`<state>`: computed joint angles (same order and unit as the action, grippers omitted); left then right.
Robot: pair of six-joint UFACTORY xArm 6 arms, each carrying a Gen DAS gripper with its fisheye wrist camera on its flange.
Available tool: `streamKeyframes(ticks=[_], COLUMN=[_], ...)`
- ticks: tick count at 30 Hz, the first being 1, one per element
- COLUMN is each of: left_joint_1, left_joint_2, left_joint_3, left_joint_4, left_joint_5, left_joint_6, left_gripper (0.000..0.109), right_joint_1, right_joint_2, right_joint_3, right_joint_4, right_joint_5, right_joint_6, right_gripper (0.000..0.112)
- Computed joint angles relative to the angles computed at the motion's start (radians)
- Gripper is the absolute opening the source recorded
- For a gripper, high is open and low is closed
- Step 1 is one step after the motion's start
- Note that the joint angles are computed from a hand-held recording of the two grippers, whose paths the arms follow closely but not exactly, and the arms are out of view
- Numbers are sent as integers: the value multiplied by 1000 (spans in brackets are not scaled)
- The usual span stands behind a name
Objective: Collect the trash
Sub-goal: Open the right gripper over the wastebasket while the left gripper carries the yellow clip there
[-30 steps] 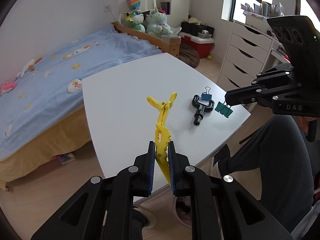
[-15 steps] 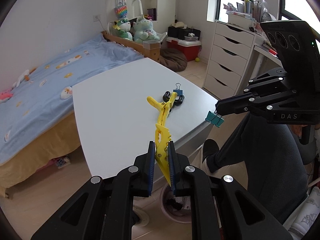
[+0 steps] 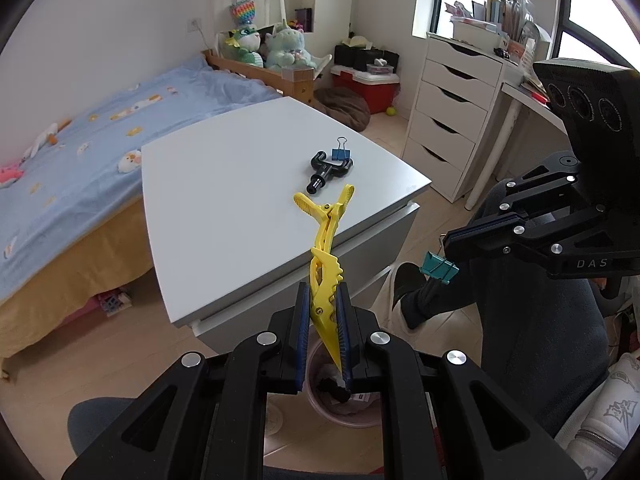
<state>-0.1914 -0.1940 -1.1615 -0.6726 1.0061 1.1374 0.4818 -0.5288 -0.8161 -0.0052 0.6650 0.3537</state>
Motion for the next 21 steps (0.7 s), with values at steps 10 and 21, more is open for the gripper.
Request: streamKeyframes(ticks=[10,21], left_joint_1=[6,4], left_joint_2=[-1,-17], left_joint_3=[-4,12], left_joint_4=[-10,3], left_joint_5=[12,37], left_joint_6=[0,1], left_gripper=[13,13], right_joint_1=[11,-4], right_joint_2=[13,-22], right_joint_3=[0,14], right_joint_4=[-8,-220], right_joint_5=[13,37], right_joint_6=[1,246], right_gripper=[8,98])
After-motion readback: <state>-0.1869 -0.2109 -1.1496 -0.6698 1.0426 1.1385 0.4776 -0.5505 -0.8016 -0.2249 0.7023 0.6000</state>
